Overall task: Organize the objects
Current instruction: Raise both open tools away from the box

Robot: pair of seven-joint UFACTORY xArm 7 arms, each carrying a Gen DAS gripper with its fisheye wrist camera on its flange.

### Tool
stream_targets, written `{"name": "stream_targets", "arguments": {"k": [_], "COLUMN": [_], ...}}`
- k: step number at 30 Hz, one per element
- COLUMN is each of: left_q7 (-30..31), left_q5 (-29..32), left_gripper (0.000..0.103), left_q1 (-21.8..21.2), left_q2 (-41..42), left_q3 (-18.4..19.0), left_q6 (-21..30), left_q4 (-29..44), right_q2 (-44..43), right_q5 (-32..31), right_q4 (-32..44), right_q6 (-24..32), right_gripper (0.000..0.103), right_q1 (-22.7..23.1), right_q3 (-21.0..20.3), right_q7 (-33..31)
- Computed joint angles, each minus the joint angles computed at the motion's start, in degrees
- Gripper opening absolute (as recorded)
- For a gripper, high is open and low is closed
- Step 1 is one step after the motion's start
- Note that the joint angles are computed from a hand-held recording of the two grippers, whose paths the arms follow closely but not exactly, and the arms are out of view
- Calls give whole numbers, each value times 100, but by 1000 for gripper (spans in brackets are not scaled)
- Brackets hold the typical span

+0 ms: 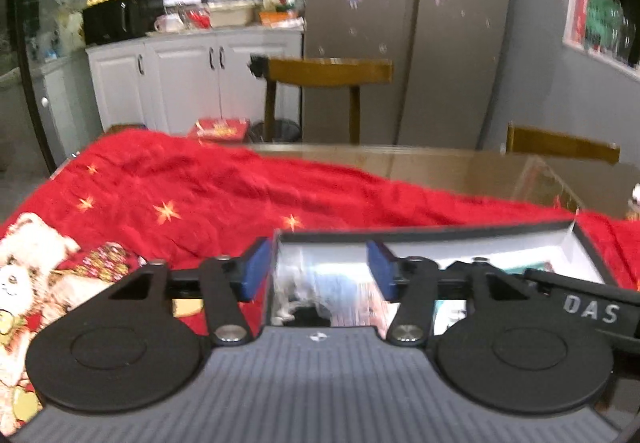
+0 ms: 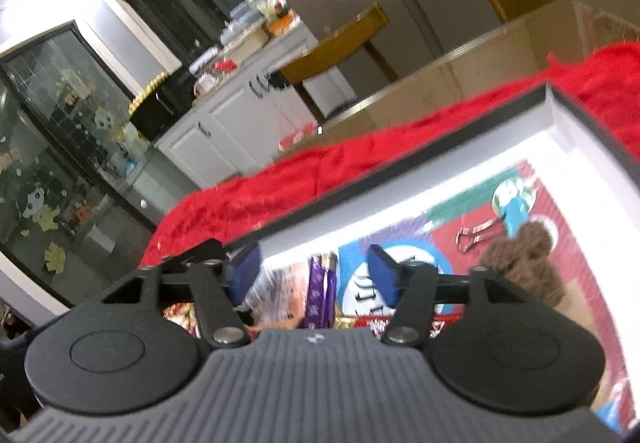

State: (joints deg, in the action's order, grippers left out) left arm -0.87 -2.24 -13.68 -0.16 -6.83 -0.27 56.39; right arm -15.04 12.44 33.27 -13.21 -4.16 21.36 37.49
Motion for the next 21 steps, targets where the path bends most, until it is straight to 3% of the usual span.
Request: {"name": "stream_targets", "arguments": {"k": [3, 5, 7, 9, 12, 17, 19, 21], "left_q7": [-154, -639, -727, -695, -522, -609, -624, -829], "left_q5": [-52, 423, 582, 664, 683, 525, 418, 258], "left_gripper": [75, 77, 78, 81, 85, 91, 95, 96], "left_q1": [67, 418, 497, 558, 287, 124, -188, -262], "left_q2": [-365, -766, -1216, -1733, -2465, -3879, -4503, -5184], "left_q3": [-16, -273, -324, -386, -167, -184, 9, -43], "left_q6": [-201, -282, -440, -572, -668, -345, -100, 59], "left_q4": [-236, -494, -821, -1180, -1666, -2533, -2953, -3472], "right_q2": [-417, -808, -1361, -1900, -2766, -4385, -4890, -5477], "right_q5": [-63, -28, -101, -228, -446, -810, -981, -1120], "right_q4": [-172, -257, -388, -508, -777, -1416, -1705, -2035], "right_q6": [-31, 84, 240, 439, 705, 1378, 1707, 2186], "right_gripper": [87, 89, 91, 96, 103, 103, 103, 103], "right_q1": [298, -107, -474, -623, -591, -632, -441, -162], "right_q3": [-247, 184, 545, 656, 570, 685, 701, 784], "right_q7": [50, 68, 171, 286, 408, 746, 829, 989]}}
